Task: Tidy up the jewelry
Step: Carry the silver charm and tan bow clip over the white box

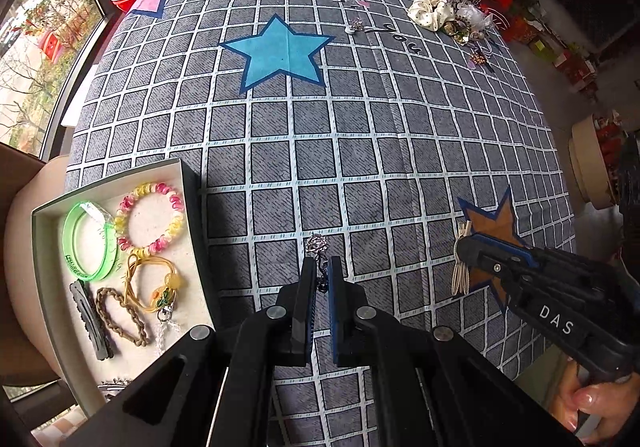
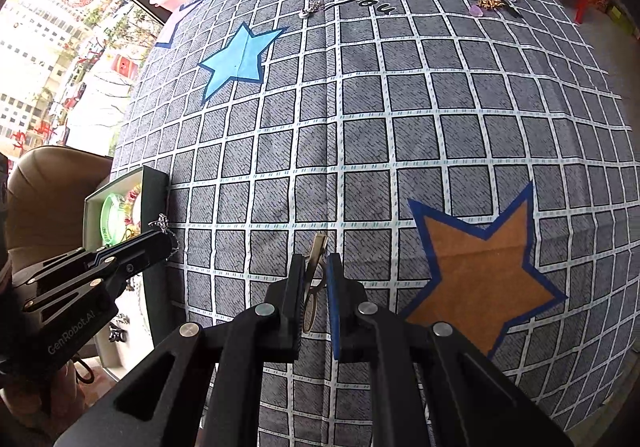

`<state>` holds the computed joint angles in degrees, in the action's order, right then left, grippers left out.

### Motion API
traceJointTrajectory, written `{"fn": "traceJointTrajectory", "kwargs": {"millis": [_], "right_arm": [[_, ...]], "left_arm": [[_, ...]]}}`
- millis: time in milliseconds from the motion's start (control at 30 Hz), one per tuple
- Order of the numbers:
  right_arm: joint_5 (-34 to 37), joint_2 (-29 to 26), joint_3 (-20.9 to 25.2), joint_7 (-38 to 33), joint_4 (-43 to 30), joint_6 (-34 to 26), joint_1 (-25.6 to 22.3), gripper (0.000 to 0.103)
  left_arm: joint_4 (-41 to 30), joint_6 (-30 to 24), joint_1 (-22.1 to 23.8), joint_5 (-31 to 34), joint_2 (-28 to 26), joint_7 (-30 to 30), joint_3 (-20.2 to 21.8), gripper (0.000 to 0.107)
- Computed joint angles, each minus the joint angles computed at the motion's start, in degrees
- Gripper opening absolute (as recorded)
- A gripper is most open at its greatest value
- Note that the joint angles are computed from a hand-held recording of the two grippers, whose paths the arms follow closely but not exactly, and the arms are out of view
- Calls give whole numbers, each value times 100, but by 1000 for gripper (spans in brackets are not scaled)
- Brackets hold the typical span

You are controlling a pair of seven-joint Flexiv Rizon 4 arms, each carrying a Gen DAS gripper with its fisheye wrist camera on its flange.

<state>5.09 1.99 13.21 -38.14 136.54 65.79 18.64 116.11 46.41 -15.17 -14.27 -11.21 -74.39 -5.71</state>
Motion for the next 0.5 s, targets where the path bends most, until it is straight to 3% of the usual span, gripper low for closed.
{"fn": "traceJointTrajectory", "kwargs": {"millis": [500], "right_arm": [[-101, 355, 89, -112, -350, -761, 186, 11]], "left_arm": [[838, -105, 260, -197, 1051, 381, 301, 13]]}}
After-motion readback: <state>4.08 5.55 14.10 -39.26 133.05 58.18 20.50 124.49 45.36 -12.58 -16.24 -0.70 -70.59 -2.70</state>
